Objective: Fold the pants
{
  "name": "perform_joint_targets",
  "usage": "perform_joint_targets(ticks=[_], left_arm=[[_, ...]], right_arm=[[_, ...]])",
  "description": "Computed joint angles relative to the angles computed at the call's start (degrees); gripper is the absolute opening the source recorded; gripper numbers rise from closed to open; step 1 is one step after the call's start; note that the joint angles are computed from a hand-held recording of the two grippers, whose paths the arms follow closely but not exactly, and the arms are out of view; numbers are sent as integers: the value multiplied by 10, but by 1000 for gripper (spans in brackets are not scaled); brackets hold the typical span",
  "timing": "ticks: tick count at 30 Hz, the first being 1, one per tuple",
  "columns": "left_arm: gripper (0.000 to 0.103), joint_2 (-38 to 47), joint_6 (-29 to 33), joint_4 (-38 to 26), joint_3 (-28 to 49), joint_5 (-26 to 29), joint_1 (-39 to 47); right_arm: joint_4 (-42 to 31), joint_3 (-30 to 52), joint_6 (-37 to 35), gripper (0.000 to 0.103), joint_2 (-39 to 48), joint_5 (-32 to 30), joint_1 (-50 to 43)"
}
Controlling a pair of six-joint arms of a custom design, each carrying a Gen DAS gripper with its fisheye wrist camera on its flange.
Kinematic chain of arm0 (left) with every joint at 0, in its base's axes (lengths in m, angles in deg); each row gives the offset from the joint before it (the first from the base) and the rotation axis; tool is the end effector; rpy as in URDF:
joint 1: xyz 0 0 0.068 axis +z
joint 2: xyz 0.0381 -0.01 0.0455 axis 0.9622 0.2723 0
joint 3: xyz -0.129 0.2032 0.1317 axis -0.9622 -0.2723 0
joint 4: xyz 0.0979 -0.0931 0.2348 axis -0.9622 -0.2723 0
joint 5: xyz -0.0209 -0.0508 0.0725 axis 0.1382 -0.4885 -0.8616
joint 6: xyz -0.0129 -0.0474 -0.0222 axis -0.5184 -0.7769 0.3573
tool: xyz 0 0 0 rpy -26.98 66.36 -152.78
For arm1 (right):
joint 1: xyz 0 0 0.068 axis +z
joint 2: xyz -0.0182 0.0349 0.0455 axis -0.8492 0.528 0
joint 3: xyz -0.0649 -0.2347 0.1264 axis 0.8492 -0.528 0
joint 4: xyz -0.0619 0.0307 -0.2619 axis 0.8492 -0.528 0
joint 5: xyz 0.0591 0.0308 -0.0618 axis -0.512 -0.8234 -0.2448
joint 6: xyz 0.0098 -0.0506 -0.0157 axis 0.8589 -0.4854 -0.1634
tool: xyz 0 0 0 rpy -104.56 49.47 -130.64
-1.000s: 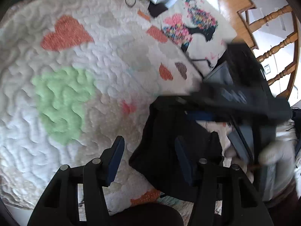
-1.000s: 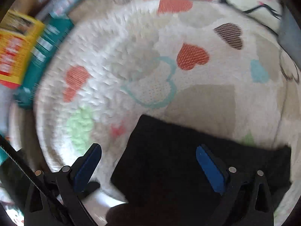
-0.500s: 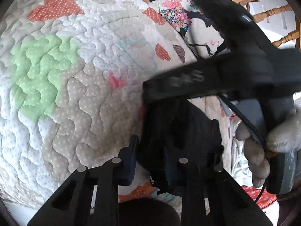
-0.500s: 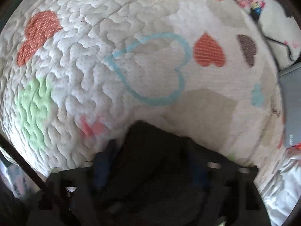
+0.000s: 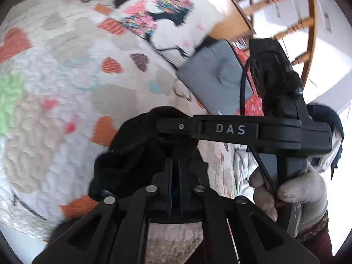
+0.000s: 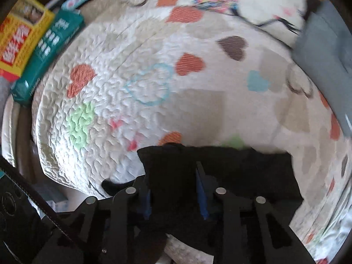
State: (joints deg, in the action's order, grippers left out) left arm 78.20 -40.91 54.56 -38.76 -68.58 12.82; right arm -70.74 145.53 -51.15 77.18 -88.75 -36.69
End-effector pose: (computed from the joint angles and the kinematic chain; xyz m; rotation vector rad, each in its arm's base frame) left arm 0.1795 -0.2996 0.0998 -0.5148 2.1817 -0.9769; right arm 0.3283 0.1344 0.1597 -0.9421 2.7804 0.2333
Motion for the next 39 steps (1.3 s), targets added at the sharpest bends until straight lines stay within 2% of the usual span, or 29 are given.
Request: perform_joint_targets(ticks=[4,5,6,8,10,12,14,16,17,18,20,21,22,27,29,31,33,34,36,39], left_arm=[[4,3,50,-46,71,-2,-28],[4,-4,65,-47,75,0,-34],[4,-8,80,-38,76,5,-38],[5,-26,106,-34,74,0,-49],[9,-47,114,-45,64,-24,-62],[25,-54,108,-62,58,-39,-58],[26,-39,77,-90,64,-35,-43],[26,6,51,-78,79,5,-24],[26,27,46,-91,97,16,-20],[26,52,45,-112,123,28,-17],[26,104,51,-140,177,58,-18],[26,125,52,-139,195,75,-19],[26,145,57,-140,215,92,-19],[27,219,93,-208,315,128,-13],[27,229,98,-215,328,134,-8],[28,233,95,-212,330,141,-4],[28,242,91,-215,339,146,-1],[28,246,91,-219,343,146,0],[29,248,97,-233,352,143,-3],[29,230,112,-245,347,161,0]], right_arm=[[-12,-25,-54,26,-28,-67,-120],[-18,-29,-69,21,-33,-83,-153],[-23,-28,-88,7,-33,-98,-193],[-54,-7,-126,7,-14,-150,-266],[-54,-1,-148,7,-3,-167,-316],[-71,27,-167,7,30,-190,-369],[-53,48,-165,7,64,-181,-413],[-16,49,-162,7,81,-154,-429],[7,51,-153,8,95,-142,-440],[13,58,-146,12,108,-141,-447],[15,79,-118,30,137,-144,-465],[12,86,-112,48,146,-153,-476],[13,82,-115,57,144,-169,-487],[73,3,-122,60,67,-184,-526],[89,-28,-113,62,29,-231,-544],[-13,8,-154,64,47,-355,-559],[-121,58,-200,71,99,-419,-540],[-131,66,-196,71,115,-425,-527],[-83,62,-144,71,142,-401,-493],[35,33,-67,70,168,-295,-458]])
